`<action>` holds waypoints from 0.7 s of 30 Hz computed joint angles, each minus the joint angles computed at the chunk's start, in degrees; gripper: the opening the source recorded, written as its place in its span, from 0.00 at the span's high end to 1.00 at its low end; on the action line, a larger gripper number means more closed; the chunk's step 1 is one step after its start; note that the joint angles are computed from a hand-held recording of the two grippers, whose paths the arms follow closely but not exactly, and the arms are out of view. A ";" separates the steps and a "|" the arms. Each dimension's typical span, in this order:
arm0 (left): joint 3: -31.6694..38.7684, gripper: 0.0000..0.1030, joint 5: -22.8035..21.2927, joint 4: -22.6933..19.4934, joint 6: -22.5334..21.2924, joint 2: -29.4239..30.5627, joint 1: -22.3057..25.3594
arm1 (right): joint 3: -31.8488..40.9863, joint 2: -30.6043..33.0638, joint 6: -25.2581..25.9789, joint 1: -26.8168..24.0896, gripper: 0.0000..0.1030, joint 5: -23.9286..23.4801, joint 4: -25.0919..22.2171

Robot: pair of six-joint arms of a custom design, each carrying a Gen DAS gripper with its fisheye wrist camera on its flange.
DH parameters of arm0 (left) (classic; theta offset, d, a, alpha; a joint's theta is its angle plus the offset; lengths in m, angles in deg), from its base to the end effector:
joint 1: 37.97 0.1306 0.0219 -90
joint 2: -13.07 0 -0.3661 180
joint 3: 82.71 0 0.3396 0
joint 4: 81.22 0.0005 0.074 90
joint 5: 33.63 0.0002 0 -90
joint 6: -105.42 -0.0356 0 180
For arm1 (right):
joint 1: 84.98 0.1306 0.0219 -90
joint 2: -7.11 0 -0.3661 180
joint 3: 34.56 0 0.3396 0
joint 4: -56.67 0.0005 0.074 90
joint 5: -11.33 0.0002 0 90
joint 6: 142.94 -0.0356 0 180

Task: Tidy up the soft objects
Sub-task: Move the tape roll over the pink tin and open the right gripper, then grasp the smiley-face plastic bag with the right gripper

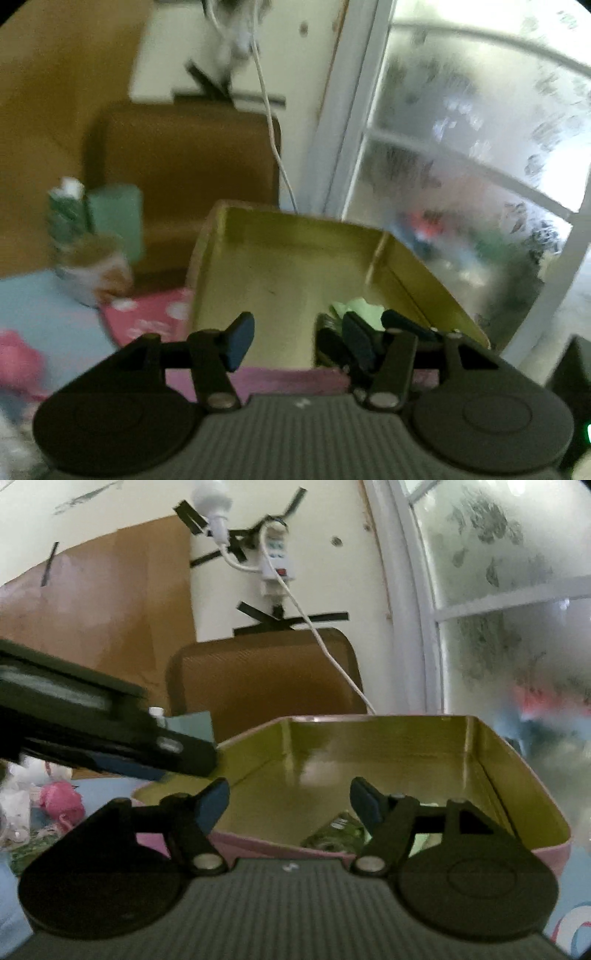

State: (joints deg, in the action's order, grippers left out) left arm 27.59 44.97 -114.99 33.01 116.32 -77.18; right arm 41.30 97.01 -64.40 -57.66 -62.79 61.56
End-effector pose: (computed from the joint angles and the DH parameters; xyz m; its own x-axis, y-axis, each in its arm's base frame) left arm 0.4226 -0.3363 0.4795 -0.4780 0.0077 -0.8783 0.3550 0.9163 -0.1852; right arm 0.4112 0.2009 0.3969 -0.1785 0.1229 -0.9762 -0.1693 0.9735 0.1535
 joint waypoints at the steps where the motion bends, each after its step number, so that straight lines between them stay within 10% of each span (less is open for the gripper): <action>1: -3.91 0.44 -0.94 2.28 -0.63 -2.94 0.08 | -0.20 -0.33 -0.56 0.31 0.35 -1.44 0.40; 5: -19.59 0.42 -2.29 6.33 1.13 -15.39 2.02 | 1.13 -0.23 0.90 2.88 0.40 -9.65 0.17; 12: -38.06 0.43 -7.02 -1.64 13.57 -34.02 8.40 | 12.55 6.81 5.74 8.64 0.36 -25.16 -10.97; 16: -43.51 0.43 -5.76 -3.28 19.81 -40.97 13.40 | 19.87 12.29 11.12 13.00 0.11 -23.83 -15.61; 19: -44.93 0.43 -3.07 -2.43 21.78 -42.93 16.47 | 27.38 17.18 12.63 14.56 0.11 -22.28 -22.78; 21: -44.90 0.43 -1.45 -1.31 22.36 -42.72 17.38 | 30.64 19.07 13.95 15.20 0.29 -22.12 -27.19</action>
